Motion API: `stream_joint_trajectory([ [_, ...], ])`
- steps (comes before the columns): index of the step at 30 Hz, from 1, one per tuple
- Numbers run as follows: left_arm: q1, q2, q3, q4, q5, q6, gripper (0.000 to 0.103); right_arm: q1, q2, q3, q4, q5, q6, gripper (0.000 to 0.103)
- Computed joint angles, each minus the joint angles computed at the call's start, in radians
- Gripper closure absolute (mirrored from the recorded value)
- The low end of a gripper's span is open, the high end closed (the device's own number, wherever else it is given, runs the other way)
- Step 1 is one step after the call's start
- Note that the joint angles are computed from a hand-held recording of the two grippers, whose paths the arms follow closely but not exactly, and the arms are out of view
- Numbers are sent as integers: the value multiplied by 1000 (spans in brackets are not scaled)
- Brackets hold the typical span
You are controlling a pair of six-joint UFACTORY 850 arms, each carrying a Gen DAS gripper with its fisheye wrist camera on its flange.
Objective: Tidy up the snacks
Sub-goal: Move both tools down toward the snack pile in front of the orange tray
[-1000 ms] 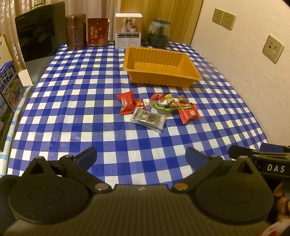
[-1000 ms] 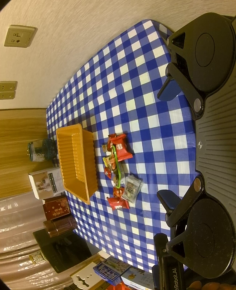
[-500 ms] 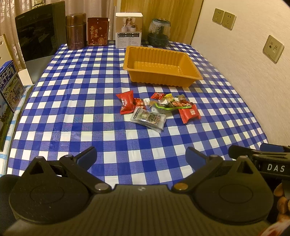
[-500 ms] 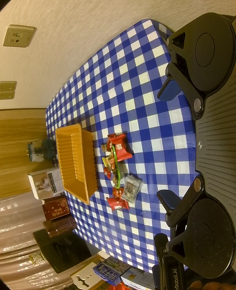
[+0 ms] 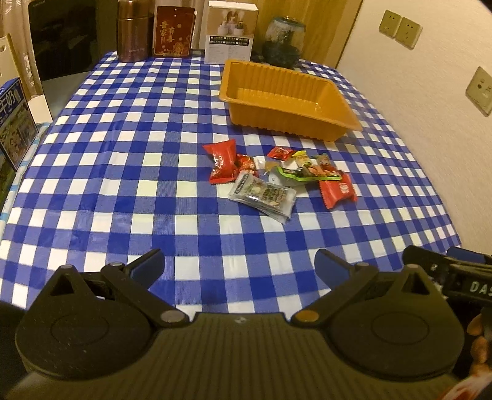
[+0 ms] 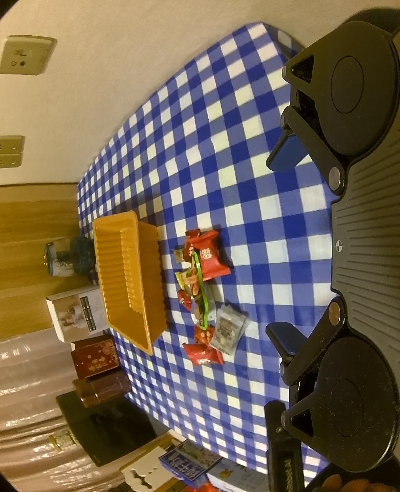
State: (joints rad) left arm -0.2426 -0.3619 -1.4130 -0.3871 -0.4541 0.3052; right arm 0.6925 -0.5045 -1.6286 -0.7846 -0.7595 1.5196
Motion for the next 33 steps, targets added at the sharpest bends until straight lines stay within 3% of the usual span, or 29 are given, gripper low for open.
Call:
stream_joint_trajectory([
  [6,6,-83,-63,-81,19,100,0,-37,-30,-7,8,42,5,0],
  [16,0,-237,-183,-326,21,466,0,-96,-92,-31,20,94,-27,0],
  [22,-9,-303,-249,-348,7,570,0,-121,-119,-43,-15,110,-11,1],
  [25,-12,-333,-288,-348,-20,584,0,-131,-131,-47,-29,129,-4,11],
  [30,-22,-366,-326,-312,-19,593,0,-144,-147,-51,-40,151,-2,13],
  [33,-27,-386,-351,-266,-27,568,10,-147,-151,-49,-39,158,5,13],
])
